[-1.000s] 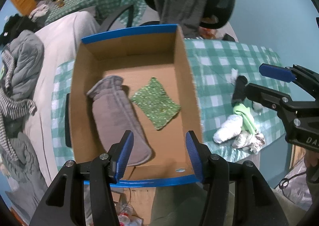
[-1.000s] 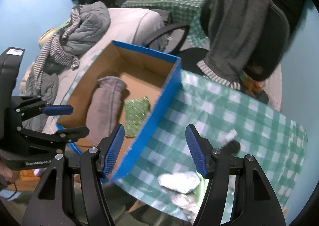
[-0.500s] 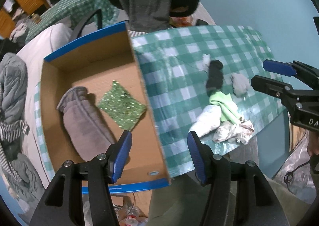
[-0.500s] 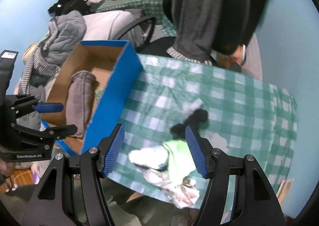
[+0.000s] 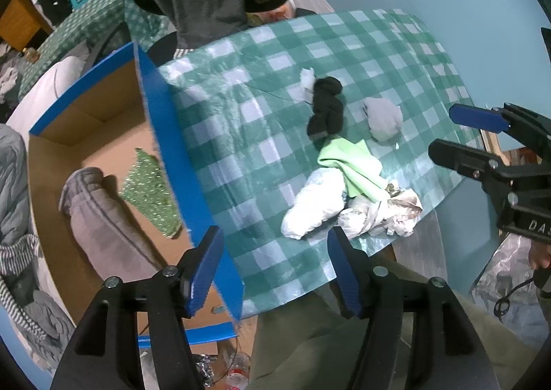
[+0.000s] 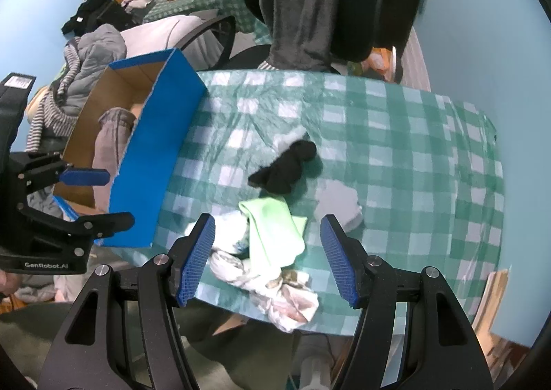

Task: Organize soft objects
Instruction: 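Move both tools back over the table toward the white plastic bags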

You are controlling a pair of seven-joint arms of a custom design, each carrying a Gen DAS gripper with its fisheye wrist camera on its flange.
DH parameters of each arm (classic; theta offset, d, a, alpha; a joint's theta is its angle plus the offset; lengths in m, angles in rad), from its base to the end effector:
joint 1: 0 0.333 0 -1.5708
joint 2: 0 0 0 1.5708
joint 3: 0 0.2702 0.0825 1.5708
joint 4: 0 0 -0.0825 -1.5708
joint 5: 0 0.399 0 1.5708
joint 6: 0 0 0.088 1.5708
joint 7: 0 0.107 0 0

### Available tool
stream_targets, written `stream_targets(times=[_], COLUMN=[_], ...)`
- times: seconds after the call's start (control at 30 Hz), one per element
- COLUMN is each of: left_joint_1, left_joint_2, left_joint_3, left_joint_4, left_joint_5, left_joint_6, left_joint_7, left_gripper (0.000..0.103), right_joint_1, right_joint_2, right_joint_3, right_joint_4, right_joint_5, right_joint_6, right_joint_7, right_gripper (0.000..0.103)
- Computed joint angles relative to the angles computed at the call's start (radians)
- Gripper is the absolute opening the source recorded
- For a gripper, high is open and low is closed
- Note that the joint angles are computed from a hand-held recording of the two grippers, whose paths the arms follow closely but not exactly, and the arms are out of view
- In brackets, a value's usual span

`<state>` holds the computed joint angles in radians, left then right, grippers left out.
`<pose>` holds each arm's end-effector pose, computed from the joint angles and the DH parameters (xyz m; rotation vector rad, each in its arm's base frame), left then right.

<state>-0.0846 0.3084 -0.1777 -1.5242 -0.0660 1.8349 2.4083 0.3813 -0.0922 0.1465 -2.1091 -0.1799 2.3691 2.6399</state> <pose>0.6343 -0.1643 0.4383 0.7584 -2.9926 0.1645 0.4951 0.2875 0.4415 -1.4989 2.3435 -0.2192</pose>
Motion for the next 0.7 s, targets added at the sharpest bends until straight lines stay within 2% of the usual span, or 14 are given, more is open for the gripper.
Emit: stream_targets(times=[0.4,0.5,0.7], left_joint_1=[-0.017,-0.02,-0.028], left_joint_2=[0.01,0.009,0.009], left_joint_3=[-0.008,-0.008,-0.011], left_joint_4=[-0.048,-0.064,-0.092], left_joint_5=[0.009,0.014,0.025], left_joint_6=[0.007,0.015,0.037], left_joint_7=[-0.009,-0.008,-0.005], left_gripper=[0.066,0.066,0.068], right_joint_1=[0.02,0.029,0.045], right_joint_2=[-0.004,0.011,0.056], right_joint_3=[0.01,0.009,0.009], right_joint_4=[-0.086,-0.103,-0.104], right_joint_5=[0.043,0.072,0.126], right_joint_6=[0.075,0.104,0.109], right_joint_7=[-0.003,-0.033,-0.119], right_gripper=[0.065,0.065,0.065])
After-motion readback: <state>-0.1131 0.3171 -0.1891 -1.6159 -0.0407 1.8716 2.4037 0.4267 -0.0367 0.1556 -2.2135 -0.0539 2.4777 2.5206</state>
